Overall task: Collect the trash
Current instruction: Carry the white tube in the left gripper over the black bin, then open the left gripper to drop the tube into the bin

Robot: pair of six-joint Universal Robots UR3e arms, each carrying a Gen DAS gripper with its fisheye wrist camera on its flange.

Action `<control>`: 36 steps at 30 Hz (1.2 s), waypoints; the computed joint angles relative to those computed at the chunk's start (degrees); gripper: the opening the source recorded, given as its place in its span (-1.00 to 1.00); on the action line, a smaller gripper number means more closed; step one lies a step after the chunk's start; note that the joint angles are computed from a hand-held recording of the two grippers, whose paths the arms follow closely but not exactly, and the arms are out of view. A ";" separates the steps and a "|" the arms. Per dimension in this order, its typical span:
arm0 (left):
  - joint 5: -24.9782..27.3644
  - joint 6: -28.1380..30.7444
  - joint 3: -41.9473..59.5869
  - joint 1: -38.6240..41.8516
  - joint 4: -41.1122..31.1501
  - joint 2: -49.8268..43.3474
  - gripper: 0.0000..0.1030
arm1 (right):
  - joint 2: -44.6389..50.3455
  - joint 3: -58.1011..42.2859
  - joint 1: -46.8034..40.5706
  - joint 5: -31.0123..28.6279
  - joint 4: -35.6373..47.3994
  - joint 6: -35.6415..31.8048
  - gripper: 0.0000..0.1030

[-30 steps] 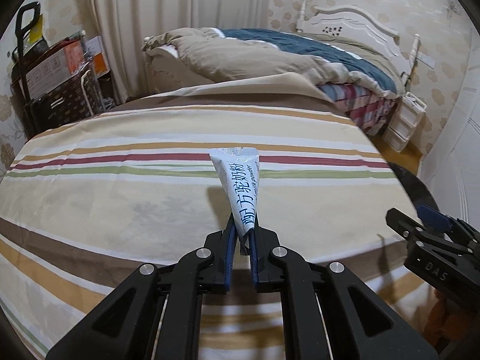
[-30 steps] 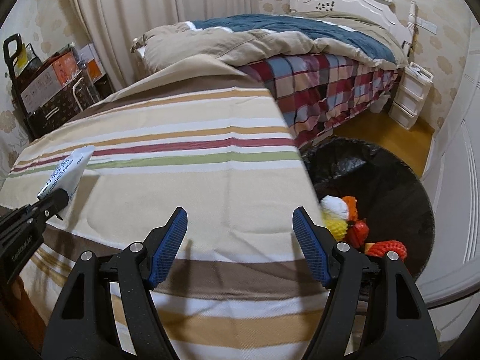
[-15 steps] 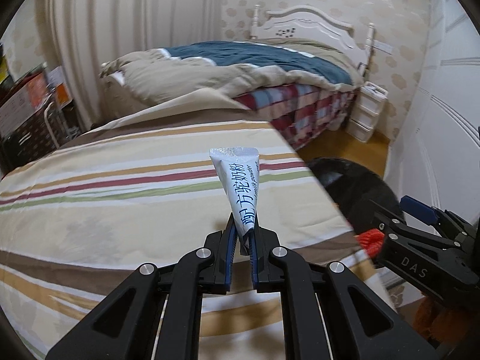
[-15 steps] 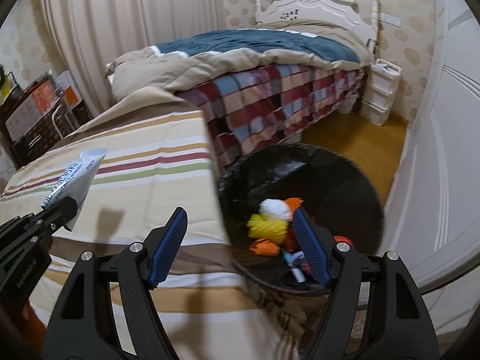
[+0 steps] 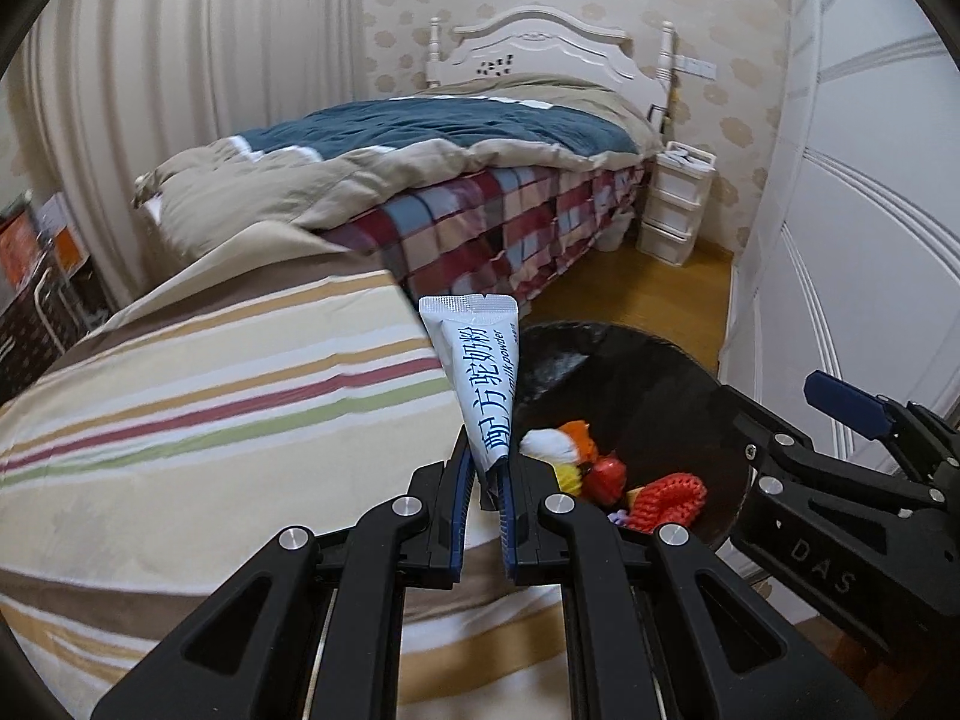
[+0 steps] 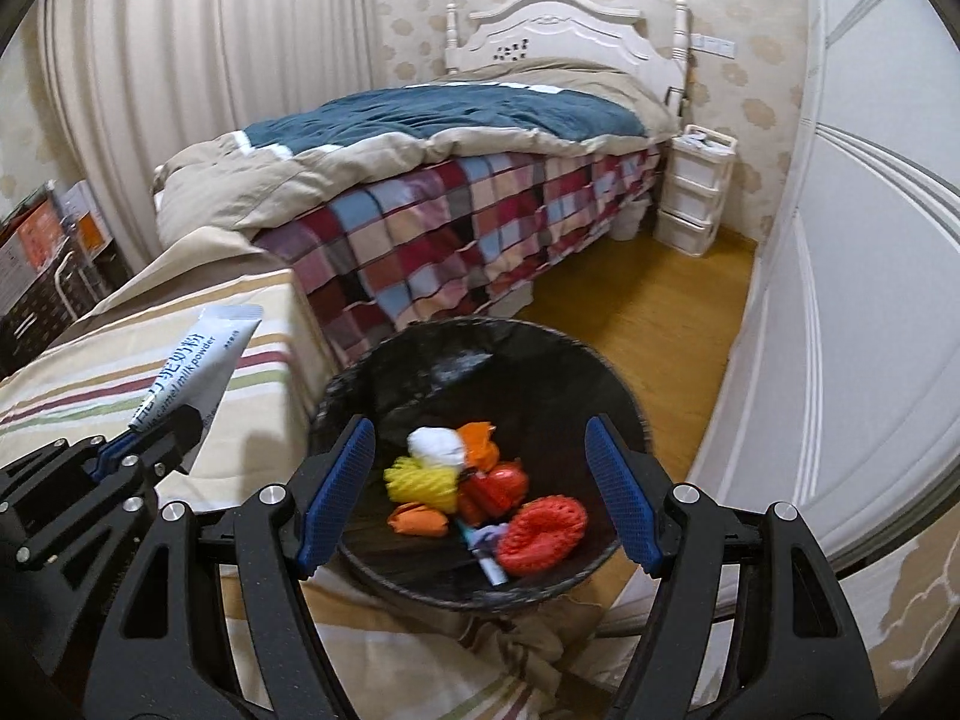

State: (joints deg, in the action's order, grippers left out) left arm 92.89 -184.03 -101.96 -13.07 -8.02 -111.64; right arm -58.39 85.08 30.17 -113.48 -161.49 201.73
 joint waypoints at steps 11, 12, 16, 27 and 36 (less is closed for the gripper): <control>2.48 -0.73 9.17 -2.94 -3.47 -6.86 -0.49 | -2.04 4.69 -3.98 -0.70 -2.84 0.20 0.38; 2.85 -1.01 9.08 -3.19 -3.29 -6.89 -0.32 | -2.09 4.87 -4.26 -0.64 -2.97 0.23 0.38; 3.66 -1.50 9.81 -3.64 -3.19 -7.59 -0.11 | -2.14 5.24 -4.83 -0.64 -3.27 0.24 0.38; 6.05 -2.00 8.90 -4.17 -1.92 -6.65 0.38 | -1.99 5.05 -5.00 -0.65 -3.36 0.20 0.38; 7.84 -2.80 2.32 -3.30 1.18 -1.40 0.50 | -3.38 6.60 -3.88 -1.66 -4.06 0.65 0.38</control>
State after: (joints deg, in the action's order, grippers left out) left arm 100.73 -186.83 -99.64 -16.37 -6.85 -113.03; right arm -61.78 91.68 26.29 -115.14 -165.54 202.38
